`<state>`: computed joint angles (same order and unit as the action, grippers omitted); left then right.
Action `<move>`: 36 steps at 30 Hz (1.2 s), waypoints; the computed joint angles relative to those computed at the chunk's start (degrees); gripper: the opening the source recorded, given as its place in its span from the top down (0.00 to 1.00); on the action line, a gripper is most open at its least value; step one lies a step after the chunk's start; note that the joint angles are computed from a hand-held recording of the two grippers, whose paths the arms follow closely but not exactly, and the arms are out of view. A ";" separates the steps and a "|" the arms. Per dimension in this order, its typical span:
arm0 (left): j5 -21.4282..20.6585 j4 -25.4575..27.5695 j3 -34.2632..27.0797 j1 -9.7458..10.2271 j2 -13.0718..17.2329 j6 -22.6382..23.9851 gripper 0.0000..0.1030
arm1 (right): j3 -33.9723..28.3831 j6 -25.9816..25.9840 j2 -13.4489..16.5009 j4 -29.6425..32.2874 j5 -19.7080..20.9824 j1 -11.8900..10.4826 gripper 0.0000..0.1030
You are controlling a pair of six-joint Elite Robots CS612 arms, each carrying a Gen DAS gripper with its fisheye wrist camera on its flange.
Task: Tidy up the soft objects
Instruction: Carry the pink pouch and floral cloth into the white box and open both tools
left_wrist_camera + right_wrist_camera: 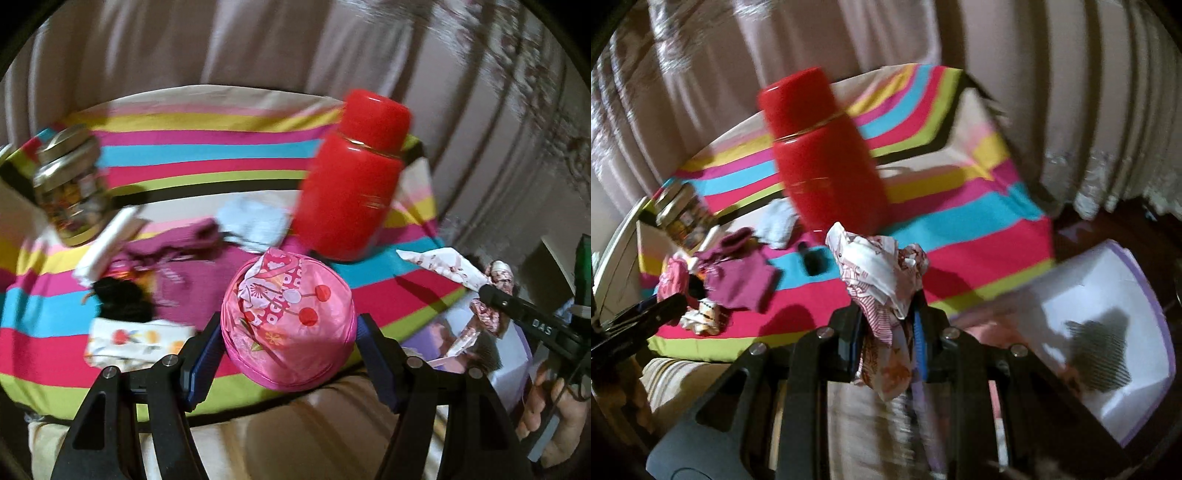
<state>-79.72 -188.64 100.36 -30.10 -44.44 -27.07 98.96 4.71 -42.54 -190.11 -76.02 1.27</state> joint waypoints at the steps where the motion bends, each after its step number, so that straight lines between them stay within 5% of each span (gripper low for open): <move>1: -0.54 0.19 -0.50 -0.47 0.16 0.65 0.32 | 0.49 0.25 -0.20 -0.21 -0.35 -0.55 0.74; 11: -5.34 3.39 -5.00 -4.35 1.87 5.93 0.32 | 3.97 3.43 -1.09 -1.12 -3.56 -5.18 0.74; 25: -14.67 3.73 -9.09 -7.84 4.17 11.52 0.30 | 6.65 5.14 -2.26 -4.28 -9.04 -7.77 0.73; 28: -20.99 4.02 -9.91 -7.52 4.86 13.06 0.21 | 6.48 6.62 -2.26 -3.15 -9.68 -8.11 0.61; 30: -21.65 4.60 -10.13 -7.67 5.06 13.70 0.18 | 6.41 7.60 -2.27 -2.38 -9.73 -8.37 0.39; 32: -21.17 5.06 -10.09 -7.76 5.04 13.80 0.18 | 6.51 8.01 -2.35 -2.34 -10.12 -8.36 0.30; 36: -21.11 4.68 -9.80 -7.47 4.93 12.05 0.18 | 6.47 7.56 -2.51 -1.85 -10.69 -8.11 0.28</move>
<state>-100.82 -183.96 90.56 -37.57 -39.51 -15.02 105.43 12.28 -45.05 -191.96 -86.71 -6.84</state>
